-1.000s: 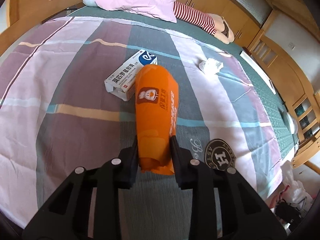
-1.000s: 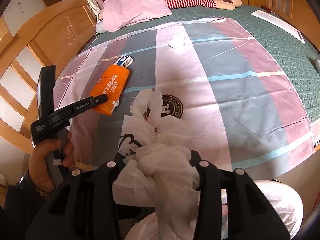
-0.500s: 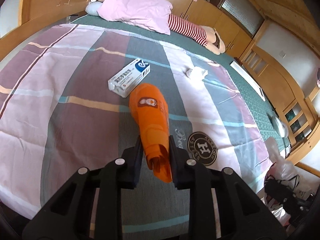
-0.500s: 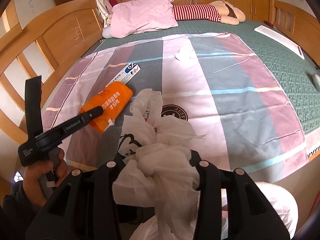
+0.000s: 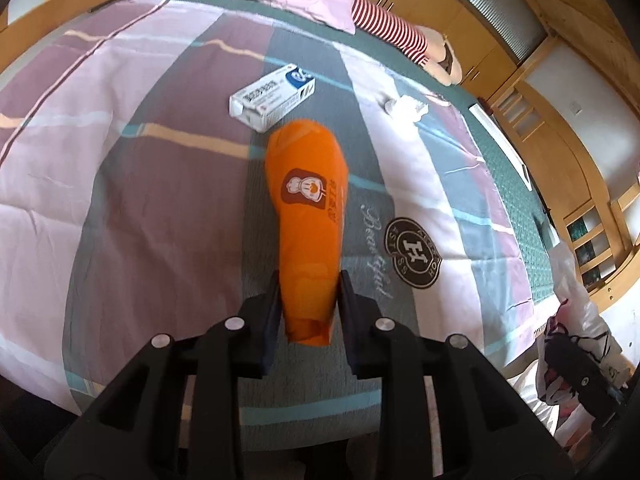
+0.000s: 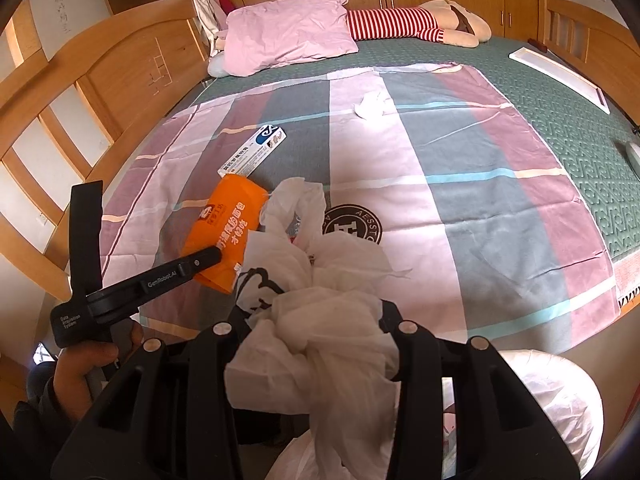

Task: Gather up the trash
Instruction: 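Lift the orange bag with the left tool while the right carries the white bag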

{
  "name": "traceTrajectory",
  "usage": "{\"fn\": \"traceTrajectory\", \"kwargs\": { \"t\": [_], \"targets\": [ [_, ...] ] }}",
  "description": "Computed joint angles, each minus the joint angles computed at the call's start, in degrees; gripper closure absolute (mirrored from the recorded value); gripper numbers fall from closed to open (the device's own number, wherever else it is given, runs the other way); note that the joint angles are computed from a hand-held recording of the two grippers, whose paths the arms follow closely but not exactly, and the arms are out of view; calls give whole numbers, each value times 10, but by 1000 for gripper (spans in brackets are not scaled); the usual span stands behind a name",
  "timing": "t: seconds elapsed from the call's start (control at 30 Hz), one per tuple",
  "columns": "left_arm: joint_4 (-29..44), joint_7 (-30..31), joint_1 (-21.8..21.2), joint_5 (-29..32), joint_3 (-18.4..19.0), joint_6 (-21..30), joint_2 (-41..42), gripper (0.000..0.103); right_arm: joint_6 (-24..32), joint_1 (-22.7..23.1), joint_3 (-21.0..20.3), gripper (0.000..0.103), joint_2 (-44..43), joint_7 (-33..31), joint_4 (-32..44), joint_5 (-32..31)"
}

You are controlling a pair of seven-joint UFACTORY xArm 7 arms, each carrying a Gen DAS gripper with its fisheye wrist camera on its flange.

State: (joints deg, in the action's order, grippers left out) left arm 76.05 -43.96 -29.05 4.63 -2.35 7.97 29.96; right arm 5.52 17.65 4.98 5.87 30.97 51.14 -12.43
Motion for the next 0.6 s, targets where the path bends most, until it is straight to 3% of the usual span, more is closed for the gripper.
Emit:
{"fn": "traceTrajectory", "kwargs": {
  "t": [0.07,0.17,0.2,0.23,0.3,0.43,0.53,0.6],
  "targets": [
    [-1,1,8,-9,-9,0,1,65,1,-3,4,62,0,-8,-1,11],
    [-8,-12,7,-19,-5,-3,-3,42,0,-4,4,62,-3,-12,-3,16],
    [-12,-24,1,-19,3,-5,-5,30,-1,-3,2,62,-6,-9,-4,13],
    [-19,-54,-24,-12,35,-6,-10,22,-3,-3,3,62,-8,-8,-6,13],
    [-27,-102,-57,10,80,-8,-16,15,-7,-2,1,62,-11,-3,-10,6],
    [-15,-166,-89,58,126,16,-12,10,-10,-5,3,62,-13,-1,-14,8],
    [26,-180,-89,94,131,59,9,7,-10,-7,3,62,-11,0,-15,10],
    [58,-173,-70,101,110,87,27,7,-8,-8,3,62,-9,-1,-15,14]
  ]
}}
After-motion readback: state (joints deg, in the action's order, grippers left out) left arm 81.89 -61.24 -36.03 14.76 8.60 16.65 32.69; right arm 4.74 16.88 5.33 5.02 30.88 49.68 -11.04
